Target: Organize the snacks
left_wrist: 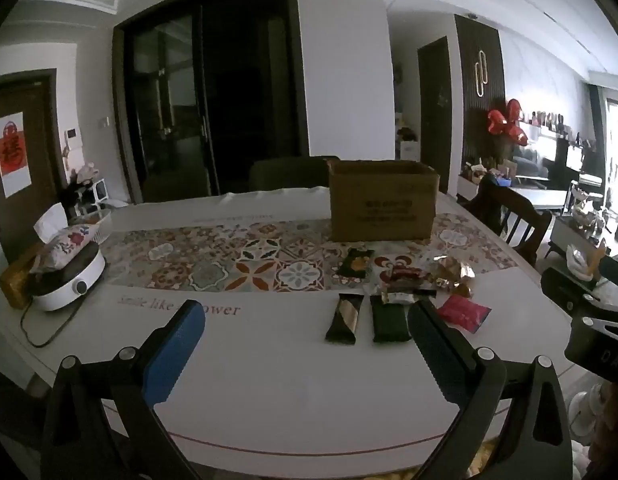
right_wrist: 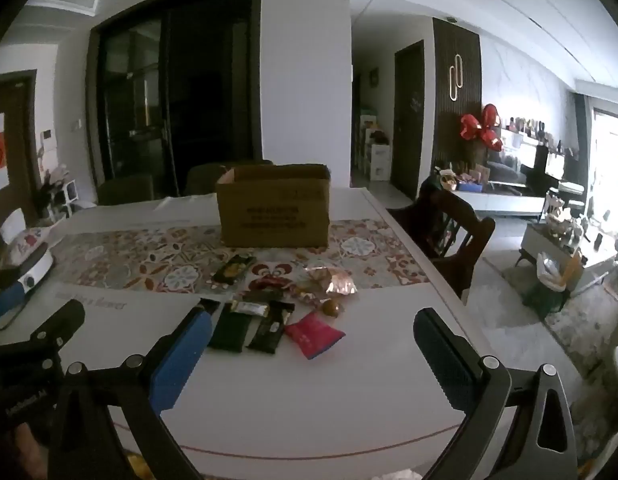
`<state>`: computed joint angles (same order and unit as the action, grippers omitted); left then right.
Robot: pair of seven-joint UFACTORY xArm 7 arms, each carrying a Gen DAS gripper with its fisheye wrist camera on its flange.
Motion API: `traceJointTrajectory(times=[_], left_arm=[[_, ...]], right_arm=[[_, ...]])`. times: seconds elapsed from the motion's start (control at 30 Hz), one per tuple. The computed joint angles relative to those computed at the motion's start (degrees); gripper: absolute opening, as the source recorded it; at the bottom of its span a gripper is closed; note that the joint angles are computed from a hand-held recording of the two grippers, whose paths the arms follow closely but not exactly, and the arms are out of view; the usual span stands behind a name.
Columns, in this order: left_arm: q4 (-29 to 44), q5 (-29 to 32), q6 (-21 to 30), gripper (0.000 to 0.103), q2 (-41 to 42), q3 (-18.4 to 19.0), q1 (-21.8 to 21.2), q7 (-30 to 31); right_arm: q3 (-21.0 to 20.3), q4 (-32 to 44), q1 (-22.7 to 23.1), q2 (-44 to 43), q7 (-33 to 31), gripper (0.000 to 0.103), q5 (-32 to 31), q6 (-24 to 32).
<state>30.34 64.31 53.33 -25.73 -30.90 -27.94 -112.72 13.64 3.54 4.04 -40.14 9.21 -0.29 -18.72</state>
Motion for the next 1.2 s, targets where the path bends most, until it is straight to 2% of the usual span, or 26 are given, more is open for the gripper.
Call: traceJointTrajectory(times=[0.1,0.2,0.23,0.3,0.33,0.37,0.7,1.2], left_arm=[[0.0,0.6,0.0,0.103,-0.5,0.1,-0.1,0.8],[-1.4,-1.1,1.2,0.103,-4.1,-0.3,-0.9,2.5],[-0.6,-1.3,2.7,0.103,-3.5,-1.8,-0.5,2.2],[-0.6,-2.0,3.7,0.103,-4.0,-2.5,-0.7,2.9],[0.6,-1.8,5.4,0.103,-2.4,-4.2,-0.2,2.0],[0.5,-1.5,5.9,0.103,-2.4,-4.5,-0.5,1.5],[0.6,0.0,7.9,0.103,-2.7,-4.2,-2.4,0.9],[0.6,0.0,9.8,0.103,-2.7,-4.3,-3.5,-0.2]], right_arm=[[-0.9,-0.8,0.4,-1.4,0.1,0.102,-0.1,0.1],[0.3,-1.7,0.3,-4.5,1.1,0.102,0.3,0.6],[0.7,-1.8,0.1,-5.0,1.4,0.102,0.3,0.6],[0.4,-2.7,0.6,-7.5,1.6,0.102,0.0,1.4],[-1.9,-4.1,1.9,-9.0,0.9,0.102,-0.8,0.9],[-2.0,-4.0,1.9,-9.0,1.0,0.102,-0.9,1.0],[-1.4,-4.5,1.4,-9.0,1.9,0.102,-1.3,-2.4],[-3.0,-4.9,1.9,-11.0,1.4,0.102,-1.8,-1.1]])
